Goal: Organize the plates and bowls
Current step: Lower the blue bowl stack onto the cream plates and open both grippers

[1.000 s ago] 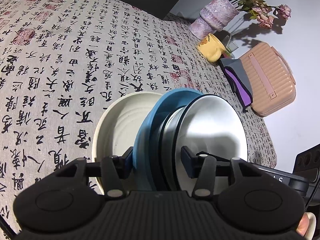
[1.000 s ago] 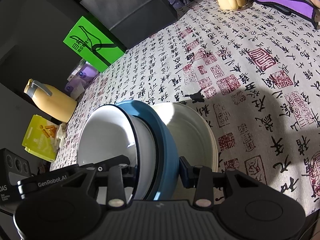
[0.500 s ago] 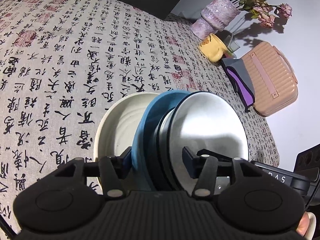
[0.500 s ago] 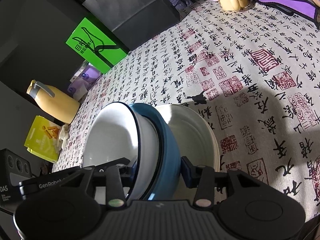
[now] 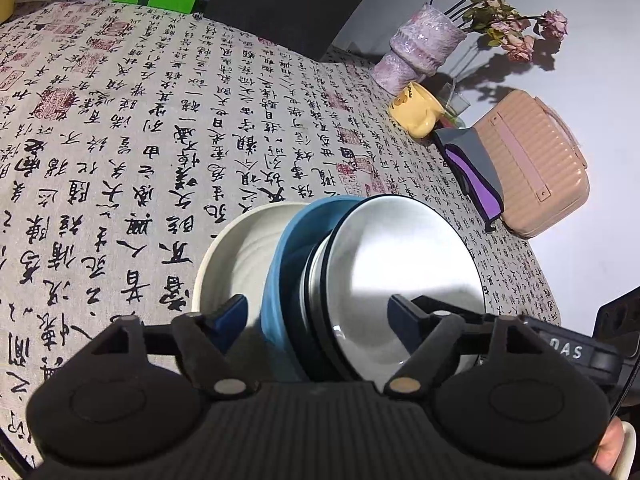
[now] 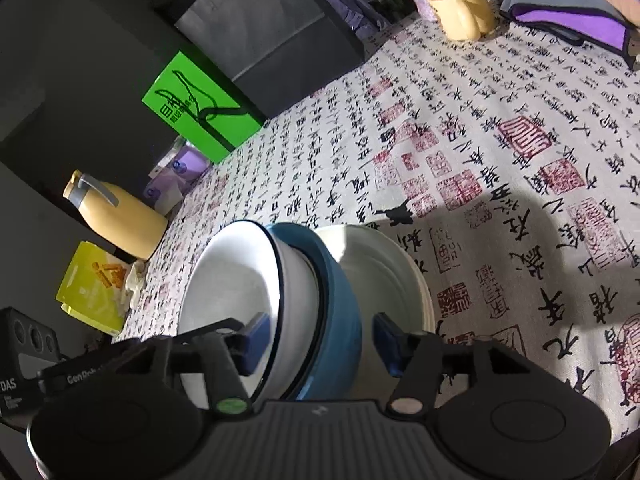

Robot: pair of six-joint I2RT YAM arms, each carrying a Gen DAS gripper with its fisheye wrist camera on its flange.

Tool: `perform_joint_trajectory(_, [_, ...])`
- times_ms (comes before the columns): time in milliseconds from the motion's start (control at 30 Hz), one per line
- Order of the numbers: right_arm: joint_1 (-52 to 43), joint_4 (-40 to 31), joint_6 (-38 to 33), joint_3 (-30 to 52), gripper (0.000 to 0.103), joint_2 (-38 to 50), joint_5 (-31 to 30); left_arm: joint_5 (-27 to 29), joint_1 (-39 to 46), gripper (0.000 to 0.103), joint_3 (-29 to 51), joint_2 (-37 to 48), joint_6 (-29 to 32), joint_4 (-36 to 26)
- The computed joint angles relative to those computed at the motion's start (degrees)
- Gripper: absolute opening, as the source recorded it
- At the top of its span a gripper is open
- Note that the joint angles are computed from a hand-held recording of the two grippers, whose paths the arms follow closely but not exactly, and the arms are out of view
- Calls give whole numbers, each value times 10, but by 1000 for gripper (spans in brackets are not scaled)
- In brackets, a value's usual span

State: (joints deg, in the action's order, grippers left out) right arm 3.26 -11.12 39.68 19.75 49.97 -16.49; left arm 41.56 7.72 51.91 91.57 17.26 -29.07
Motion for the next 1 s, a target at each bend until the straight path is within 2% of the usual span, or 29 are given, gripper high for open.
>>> perform_joint_trajectory(67, [-2, -2, 0, -6, 71, -18, -1, 5, 6, 86, -9, -10, 3, 4])
perform_joint_trajectory(133, [1, -4, 1, -12, 85, -39, 3, 10, 11, 90, -17, -20, 6, 6])
perform_joint_trajectory(200, [-1, -6, 0, -17, 87, -59, 4, 17, 18, 100, -29, -32, 7, 12])
perform_joint_trajectory(267, [-4, -11, 0, -23, 90, -76, 4, 28, 27, 103, -43, -48, 9, 22])
perform_joint_trajectory(300, [-3, -15, 0, -26, 95, -86, 6, 33, 31, 103, -50, -56, 9, 27])
perform_joint_trajectory(433, [11, -33, -2, -39, 103, -140, 25, 52, 49, 103, -74, -80, 9, 43])
perform_joint_trajectory(667, [59, -81, -12, -51, 103, -229, 92, 65, 72, 103, -133, -152, -3, 99])
perform_joint_trajectory(800, [115, -127, -19, -57, 103, -305, 166, 74, 93, 103, -168, -193, -9, 131])
perform_joint_trajectory(1000, [272, -187, -9, -56, 103, -382, 345, 89, 128, 103, -211, -256, -1, 147])
